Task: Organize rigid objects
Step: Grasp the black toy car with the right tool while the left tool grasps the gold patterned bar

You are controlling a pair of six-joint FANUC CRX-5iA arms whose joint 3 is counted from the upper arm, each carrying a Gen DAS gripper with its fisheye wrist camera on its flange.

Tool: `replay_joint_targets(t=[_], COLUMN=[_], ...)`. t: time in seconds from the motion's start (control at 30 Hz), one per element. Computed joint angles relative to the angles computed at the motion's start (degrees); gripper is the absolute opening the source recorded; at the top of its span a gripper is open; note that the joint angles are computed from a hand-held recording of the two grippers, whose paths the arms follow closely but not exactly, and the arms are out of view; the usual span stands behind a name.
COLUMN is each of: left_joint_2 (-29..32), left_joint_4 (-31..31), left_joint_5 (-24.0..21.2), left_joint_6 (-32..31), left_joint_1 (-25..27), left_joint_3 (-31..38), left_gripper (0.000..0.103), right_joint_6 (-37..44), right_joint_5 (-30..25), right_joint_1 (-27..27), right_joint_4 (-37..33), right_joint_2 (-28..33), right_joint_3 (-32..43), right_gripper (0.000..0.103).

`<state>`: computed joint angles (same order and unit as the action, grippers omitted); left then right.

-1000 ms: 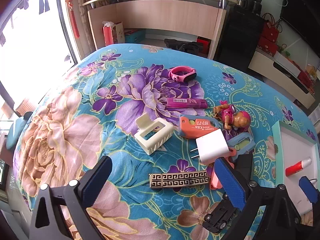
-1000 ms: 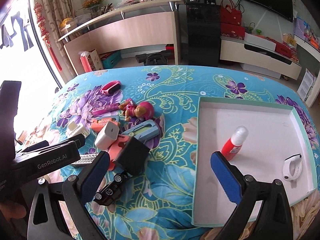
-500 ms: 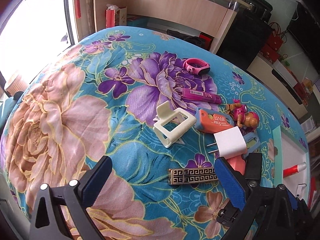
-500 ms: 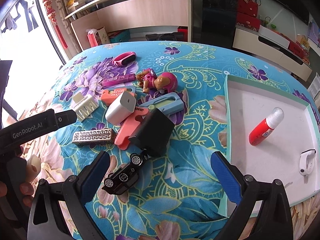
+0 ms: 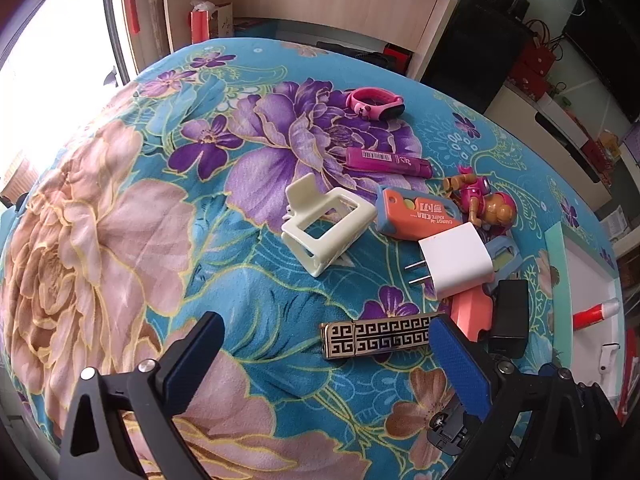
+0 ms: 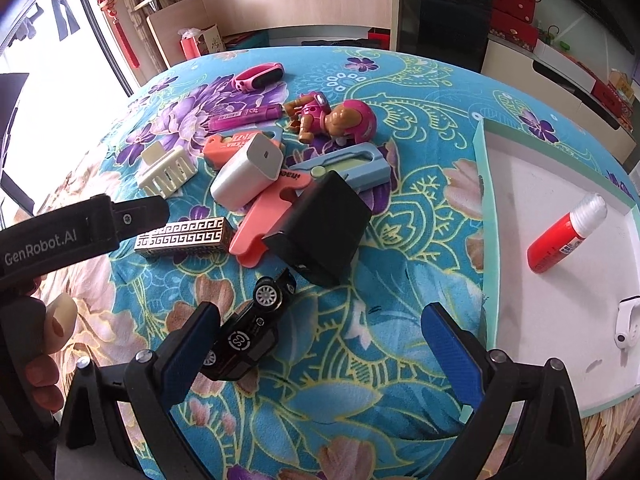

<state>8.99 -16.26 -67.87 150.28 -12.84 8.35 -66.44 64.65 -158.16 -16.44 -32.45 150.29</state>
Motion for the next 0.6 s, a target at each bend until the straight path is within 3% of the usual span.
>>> replay_joint_targets(t=[0.27,0.47,0.6], left_joint_2=[0.21,0.48,0.78], left_joint_4=[1.14,1.56,1.89], left_joint_5=[-0.21,0.02,0.34], left_joint_6=[0.13,-0.50,-1.22], left_joint_1=[0.81,0.69,0.63], left_joint_3=[-0.64,-0.44,-0.09], left_gripper=[0.103,0.103,0.103], right_joint_6=[1.72,3.73,4.47], right_joint_5=[0.26,0.71,0.77], right_joint_1=[0.53,0.77,0.72], right_joint_4=[-1.07,-3.24,-4.82], right_joint_2=[-0.17,-0.28,-0.44], right_joint_3=[0.28,0.99,1.51], right_gripper=[0.098,0.067,0.052])
